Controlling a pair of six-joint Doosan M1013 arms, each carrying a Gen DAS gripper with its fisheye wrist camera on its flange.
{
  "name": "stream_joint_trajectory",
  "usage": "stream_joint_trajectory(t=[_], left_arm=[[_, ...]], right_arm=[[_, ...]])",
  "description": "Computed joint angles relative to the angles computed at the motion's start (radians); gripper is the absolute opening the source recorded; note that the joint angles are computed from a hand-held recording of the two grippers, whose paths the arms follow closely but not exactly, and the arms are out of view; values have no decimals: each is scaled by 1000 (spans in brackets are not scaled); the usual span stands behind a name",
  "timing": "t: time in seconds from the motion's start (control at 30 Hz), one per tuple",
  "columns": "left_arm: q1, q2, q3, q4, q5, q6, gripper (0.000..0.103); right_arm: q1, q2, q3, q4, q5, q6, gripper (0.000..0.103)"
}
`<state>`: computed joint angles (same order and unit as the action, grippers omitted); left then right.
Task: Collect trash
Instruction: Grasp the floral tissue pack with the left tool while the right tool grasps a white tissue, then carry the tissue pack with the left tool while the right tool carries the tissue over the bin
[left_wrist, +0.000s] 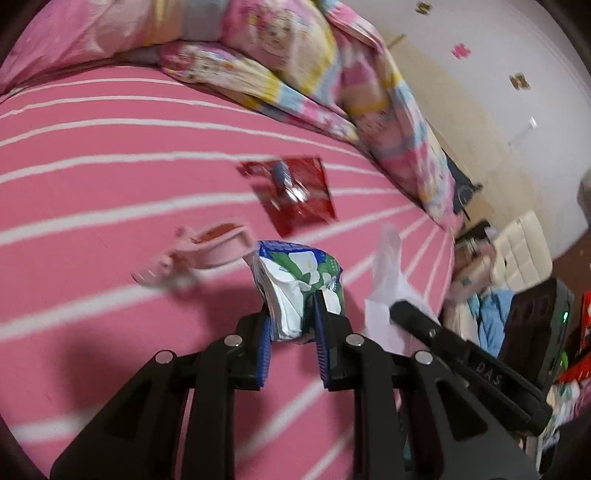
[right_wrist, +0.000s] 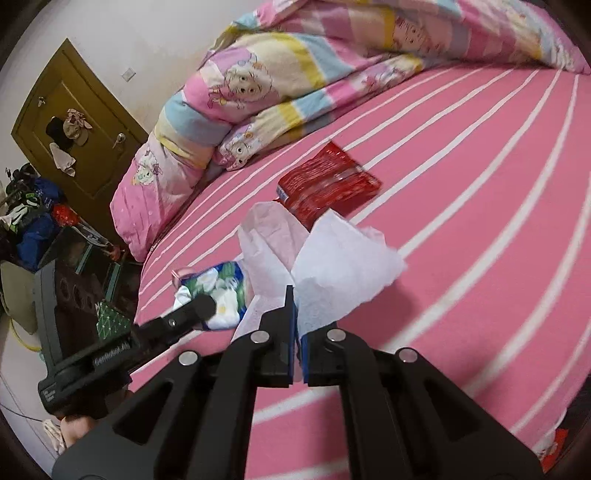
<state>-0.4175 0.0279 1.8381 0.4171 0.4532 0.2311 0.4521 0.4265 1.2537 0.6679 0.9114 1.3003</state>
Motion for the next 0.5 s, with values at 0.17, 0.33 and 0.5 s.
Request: stream_joint_trajectory(t=[0.17, 0.33, 0.5], left_arm=[[-76, 14, -19, 26, 33, -15, 19], [-150, 35, -35, 63, 45, -69, 19], [-223, 50, -34, 160, 10, -183, 19]], right_arm=[[-18, -56, 56, -77, -22, -25, 3], [-47, -140, 153, -117, -54, -102, 3], [-74, -214, 246, -116, -85, -174, 3]])
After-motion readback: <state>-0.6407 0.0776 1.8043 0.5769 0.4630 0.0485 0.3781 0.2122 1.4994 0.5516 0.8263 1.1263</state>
